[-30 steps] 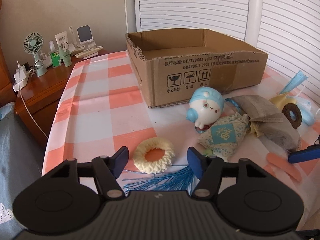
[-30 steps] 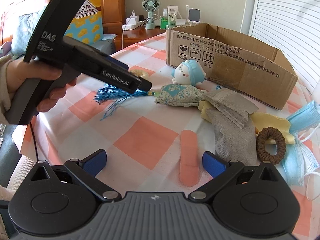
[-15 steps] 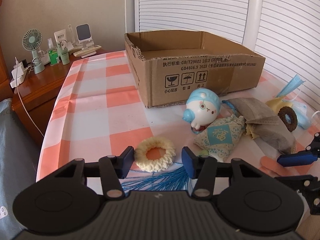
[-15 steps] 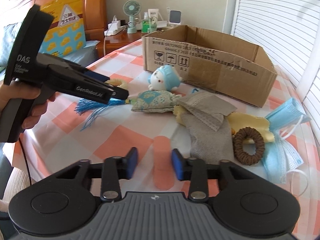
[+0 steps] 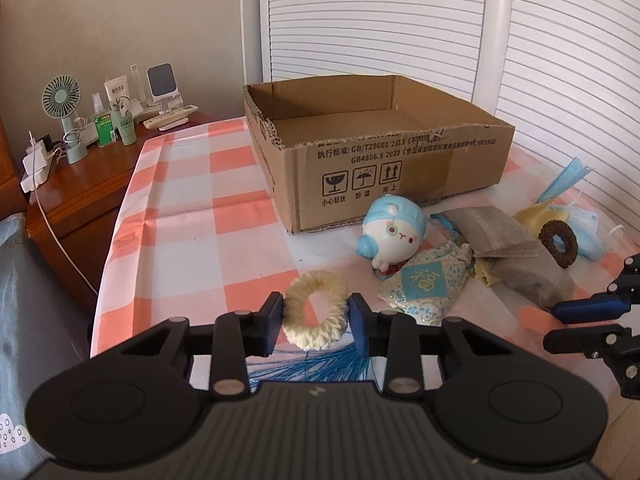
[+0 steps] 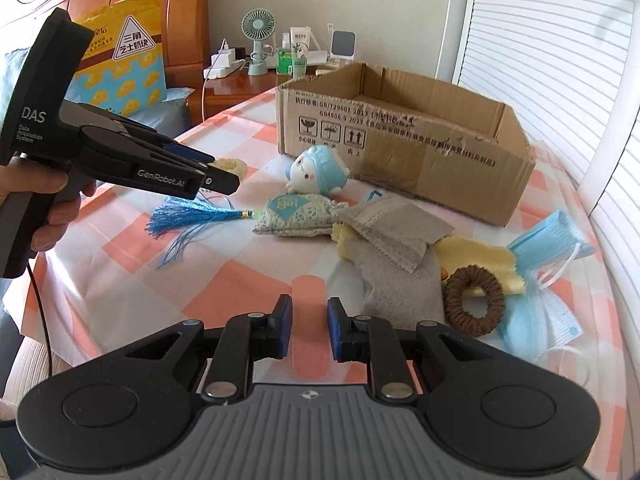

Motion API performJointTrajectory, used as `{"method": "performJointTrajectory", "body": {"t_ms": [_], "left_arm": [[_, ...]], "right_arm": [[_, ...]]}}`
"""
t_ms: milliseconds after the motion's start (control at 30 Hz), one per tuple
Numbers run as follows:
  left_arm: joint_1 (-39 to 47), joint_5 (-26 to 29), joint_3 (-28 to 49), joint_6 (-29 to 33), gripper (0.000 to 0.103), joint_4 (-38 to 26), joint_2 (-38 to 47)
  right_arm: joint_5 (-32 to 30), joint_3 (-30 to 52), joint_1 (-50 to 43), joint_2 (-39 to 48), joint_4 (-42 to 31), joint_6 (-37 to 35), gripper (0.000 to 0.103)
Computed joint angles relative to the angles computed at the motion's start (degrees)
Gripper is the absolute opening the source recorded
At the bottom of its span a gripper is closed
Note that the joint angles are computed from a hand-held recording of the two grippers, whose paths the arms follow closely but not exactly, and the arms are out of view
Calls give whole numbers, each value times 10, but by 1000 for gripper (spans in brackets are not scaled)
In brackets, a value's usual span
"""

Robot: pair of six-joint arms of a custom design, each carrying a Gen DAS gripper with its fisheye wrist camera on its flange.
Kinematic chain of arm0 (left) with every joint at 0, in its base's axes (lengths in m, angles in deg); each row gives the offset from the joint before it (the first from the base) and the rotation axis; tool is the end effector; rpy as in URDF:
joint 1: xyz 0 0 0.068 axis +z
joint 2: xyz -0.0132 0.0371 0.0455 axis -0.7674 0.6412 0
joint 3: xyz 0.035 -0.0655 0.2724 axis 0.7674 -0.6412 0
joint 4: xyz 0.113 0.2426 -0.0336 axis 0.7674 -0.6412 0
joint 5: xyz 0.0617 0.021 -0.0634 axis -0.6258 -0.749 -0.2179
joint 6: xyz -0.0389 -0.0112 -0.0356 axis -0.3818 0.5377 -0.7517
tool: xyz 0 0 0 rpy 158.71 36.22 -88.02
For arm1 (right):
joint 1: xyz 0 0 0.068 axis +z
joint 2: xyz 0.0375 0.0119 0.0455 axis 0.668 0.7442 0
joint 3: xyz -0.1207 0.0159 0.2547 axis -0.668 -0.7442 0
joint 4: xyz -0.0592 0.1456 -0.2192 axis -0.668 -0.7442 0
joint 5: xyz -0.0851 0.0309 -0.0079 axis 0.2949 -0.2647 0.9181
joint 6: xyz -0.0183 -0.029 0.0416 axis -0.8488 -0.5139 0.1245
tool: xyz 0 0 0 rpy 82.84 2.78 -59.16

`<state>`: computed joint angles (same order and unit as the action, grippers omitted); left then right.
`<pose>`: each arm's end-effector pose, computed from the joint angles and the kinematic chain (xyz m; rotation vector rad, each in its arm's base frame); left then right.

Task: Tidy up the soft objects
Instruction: 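Close the left tool on the cream ring while the right tool closes on the pink strip, then carry the ring into the box and open the left tool while the right tool drops the strip there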

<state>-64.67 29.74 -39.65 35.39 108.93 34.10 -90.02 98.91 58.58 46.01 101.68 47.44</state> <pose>0.2634 -0.0621 0.0237 0.0242 2.2944 -0.0125 0.2785 0.0952 0.0367 -0.9478 2.1958 0.3343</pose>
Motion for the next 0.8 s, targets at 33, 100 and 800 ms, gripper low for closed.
{"method": "performJointTrajectory", "body": {"t_ms": [33,100,800], "left_arm": [[0,4,-5,2,34,-7,-12],[-2,11,-13,6,34,-31,-45],[27,30,352,108,34,-340,-42]], "right_arm": [[-1,-2,-2,-7,-4,-1,22],[-5,-5,-8,-25,-14,-7,22],[-38,109,-67,-84,-113,-39,22]]}}
